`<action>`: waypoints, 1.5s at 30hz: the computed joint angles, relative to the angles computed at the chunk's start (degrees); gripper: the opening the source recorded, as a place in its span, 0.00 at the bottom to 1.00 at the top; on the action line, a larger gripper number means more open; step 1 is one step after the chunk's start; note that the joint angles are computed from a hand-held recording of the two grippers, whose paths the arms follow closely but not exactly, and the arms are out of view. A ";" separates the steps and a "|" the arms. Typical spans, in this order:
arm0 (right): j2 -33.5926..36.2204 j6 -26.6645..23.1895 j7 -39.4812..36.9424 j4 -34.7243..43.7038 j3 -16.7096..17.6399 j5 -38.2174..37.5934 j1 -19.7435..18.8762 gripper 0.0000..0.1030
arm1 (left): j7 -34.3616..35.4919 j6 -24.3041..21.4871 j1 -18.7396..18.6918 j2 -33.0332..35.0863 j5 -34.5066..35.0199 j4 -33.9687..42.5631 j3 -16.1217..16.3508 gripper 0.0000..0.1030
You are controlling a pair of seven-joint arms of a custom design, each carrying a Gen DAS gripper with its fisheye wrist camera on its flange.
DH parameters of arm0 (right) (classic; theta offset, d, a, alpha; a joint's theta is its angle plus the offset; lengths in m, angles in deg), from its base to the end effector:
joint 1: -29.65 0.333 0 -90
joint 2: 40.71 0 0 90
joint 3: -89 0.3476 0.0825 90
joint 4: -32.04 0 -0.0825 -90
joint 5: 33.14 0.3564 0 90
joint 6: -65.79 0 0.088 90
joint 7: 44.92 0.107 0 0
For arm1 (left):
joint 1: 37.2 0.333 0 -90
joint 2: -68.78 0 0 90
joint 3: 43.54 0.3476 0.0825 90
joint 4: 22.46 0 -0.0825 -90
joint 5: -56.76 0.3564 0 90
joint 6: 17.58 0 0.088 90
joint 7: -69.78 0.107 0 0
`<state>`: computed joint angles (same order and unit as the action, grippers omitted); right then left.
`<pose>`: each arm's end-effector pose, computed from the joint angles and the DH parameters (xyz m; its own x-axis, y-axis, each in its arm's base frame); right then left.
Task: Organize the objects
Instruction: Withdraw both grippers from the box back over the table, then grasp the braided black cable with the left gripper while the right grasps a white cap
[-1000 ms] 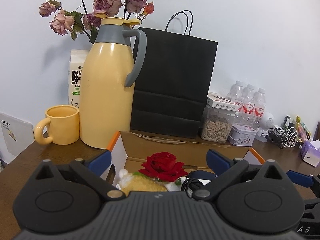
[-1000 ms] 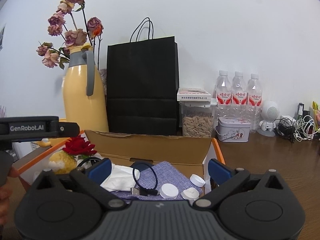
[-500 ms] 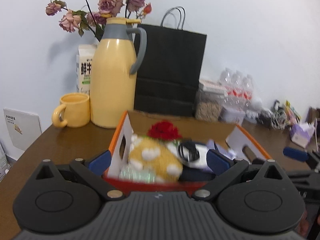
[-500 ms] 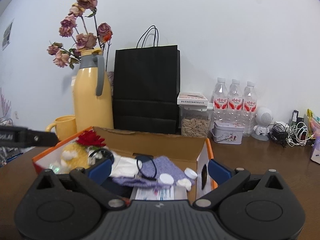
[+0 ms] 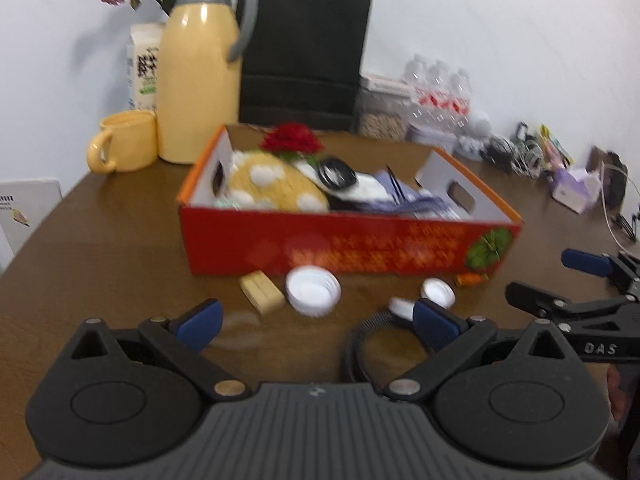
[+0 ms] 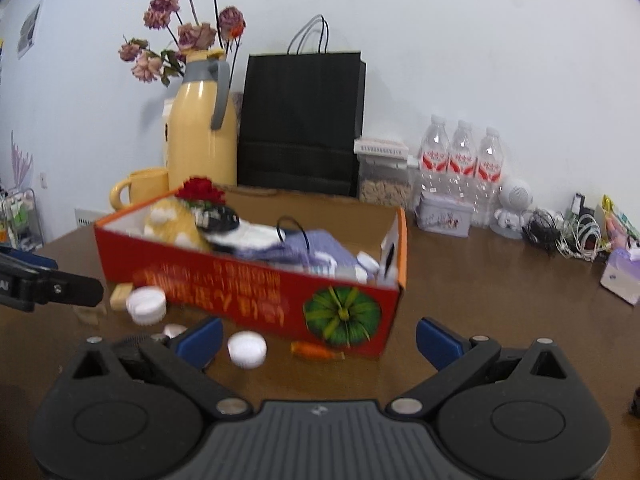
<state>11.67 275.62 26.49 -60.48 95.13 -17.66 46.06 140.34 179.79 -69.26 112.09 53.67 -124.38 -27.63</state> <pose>0.6940 0.2238 0.2667 0.2675 -0.9621 0.0533 -0.4130 -0.1645 -0.8958 0.6686 -0.2349 0.3029 -0.1101 -0.9870 0.1171 -0.5957 -0.0288 -0.8027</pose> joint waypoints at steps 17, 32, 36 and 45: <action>1.59 -0.94 1.61 0.59 -0.88 2.59 -0.02 1.00 | -3.31 -9.58 4.97 3.37 13.52 7.09 -8.11 1.00; 1.47 -1.15 3.88 -0.02 1.72 -1.99 -2.74 1.00 | -6.67 -5.62 4.02 5.17 19.97 8.01 -5.88 0.87; 1.53 0.68 5.03 -1.14 4.44 -6.49 -5.10 1.00 | -3.55 -3.27 3.66 4.41 19.89 5.89 -5.72 0.85; 4.18 -4.23 13.77 -1.35 20.24 -29.52 -18.71 0.91 | 4.05 3.27 -1.39 2.99 13.75 0.13 -1.66 0.84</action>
